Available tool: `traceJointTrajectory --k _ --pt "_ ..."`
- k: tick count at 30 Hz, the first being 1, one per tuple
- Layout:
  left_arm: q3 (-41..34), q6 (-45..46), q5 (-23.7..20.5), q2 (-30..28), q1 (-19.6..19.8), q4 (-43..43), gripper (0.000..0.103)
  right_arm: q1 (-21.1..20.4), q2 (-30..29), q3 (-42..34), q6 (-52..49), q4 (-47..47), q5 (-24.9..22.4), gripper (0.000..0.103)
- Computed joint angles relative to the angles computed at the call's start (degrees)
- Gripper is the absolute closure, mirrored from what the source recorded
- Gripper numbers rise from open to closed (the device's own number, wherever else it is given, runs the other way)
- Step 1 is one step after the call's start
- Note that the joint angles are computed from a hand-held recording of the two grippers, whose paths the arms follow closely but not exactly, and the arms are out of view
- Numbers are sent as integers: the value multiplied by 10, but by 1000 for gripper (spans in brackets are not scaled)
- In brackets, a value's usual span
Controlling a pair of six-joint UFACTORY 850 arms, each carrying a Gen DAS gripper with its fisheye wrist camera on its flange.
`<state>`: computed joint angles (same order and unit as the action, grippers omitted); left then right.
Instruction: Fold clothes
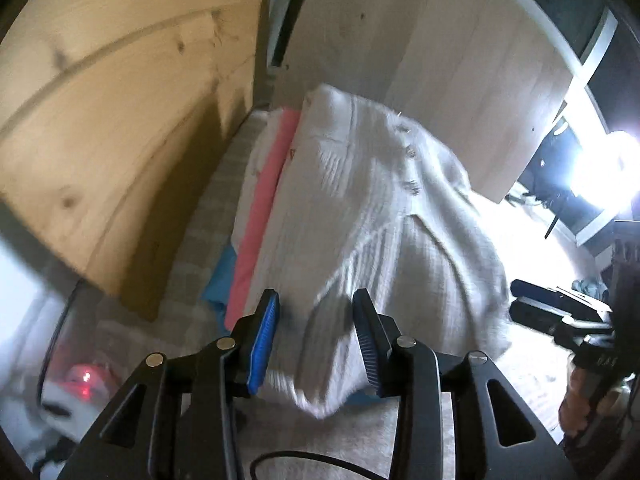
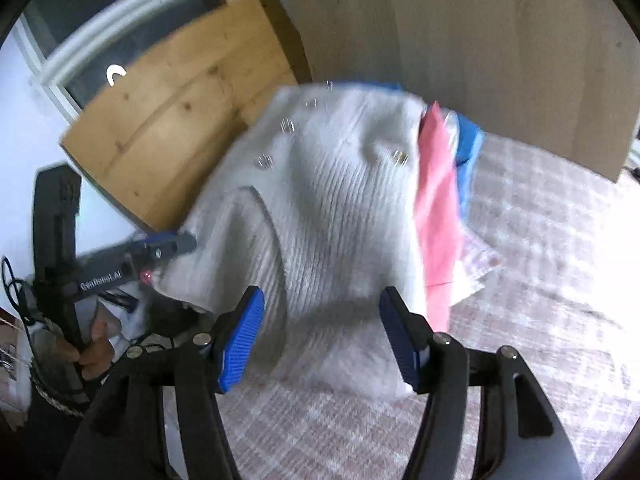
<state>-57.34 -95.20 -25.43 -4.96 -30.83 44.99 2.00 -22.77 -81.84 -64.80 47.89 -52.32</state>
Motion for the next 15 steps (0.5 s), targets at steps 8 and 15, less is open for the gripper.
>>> traceJointTrajectory --k 8,15 --pt "-37 -91 -159 14 -124 92 33 -66 91 80 -56 61 34 36" --pt "-90 -133 -177 -27 -151 102 27 -141 121 112 -111 72 21 35"
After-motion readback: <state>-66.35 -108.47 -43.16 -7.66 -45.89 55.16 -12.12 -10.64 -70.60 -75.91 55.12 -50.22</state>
